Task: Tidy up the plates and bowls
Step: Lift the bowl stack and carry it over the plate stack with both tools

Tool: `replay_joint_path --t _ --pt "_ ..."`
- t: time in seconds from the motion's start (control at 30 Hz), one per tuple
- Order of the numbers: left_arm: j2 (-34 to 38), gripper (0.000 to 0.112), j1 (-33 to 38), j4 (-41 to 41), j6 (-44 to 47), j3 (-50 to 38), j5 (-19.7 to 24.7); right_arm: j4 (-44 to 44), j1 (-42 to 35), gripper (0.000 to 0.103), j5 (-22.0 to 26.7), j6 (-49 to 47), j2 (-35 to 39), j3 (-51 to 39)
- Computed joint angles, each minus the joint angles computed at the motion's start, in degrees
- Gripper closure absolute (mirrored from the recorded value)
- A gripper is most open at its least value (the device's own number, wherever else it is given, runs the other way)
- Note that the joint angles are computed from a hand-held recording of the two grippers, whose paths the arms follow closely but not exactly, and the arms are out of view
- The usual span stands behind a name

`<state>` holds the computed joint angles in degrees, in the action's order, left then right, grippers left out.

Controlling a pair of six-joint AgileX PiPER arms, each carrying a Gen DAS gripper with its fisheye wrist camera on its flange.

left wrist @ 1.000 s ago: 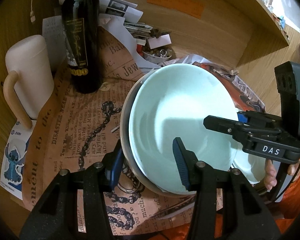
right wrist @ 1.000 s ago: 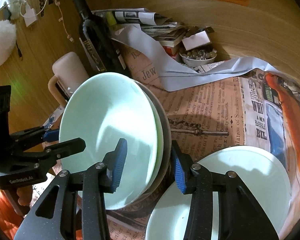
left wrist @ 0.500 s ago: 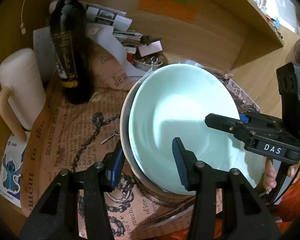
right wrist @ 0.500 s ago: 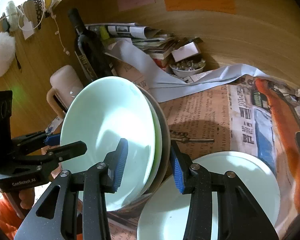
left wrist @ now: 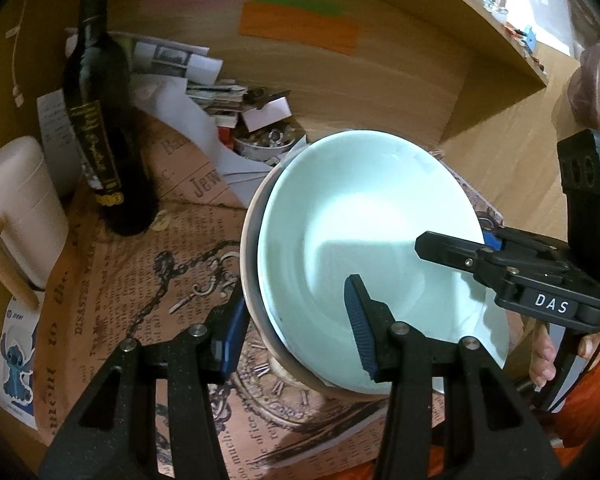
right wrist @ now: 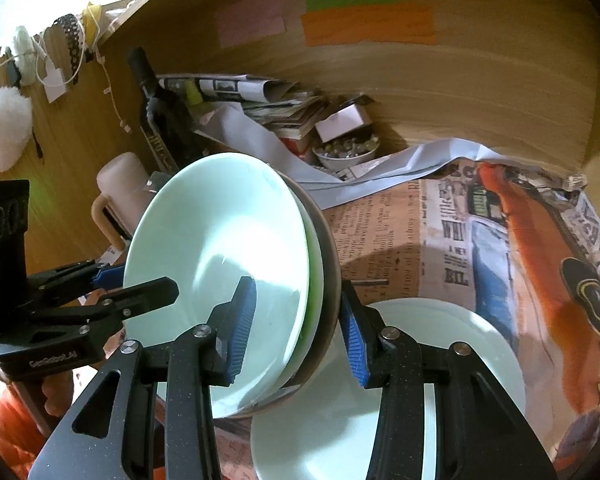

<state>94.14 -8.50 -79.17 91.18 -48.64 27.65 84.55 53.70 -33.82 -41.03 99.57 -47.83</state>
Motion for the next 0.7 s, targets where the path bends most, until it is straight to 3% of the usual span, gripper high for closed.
replay_joint_path --t 0.7 --pt "-0.8 0.065 -12.2 -2.3 1.5 0.8 -4.4 8.2 9.6 0.065 -12.4 5.6 -9.3 12.7"
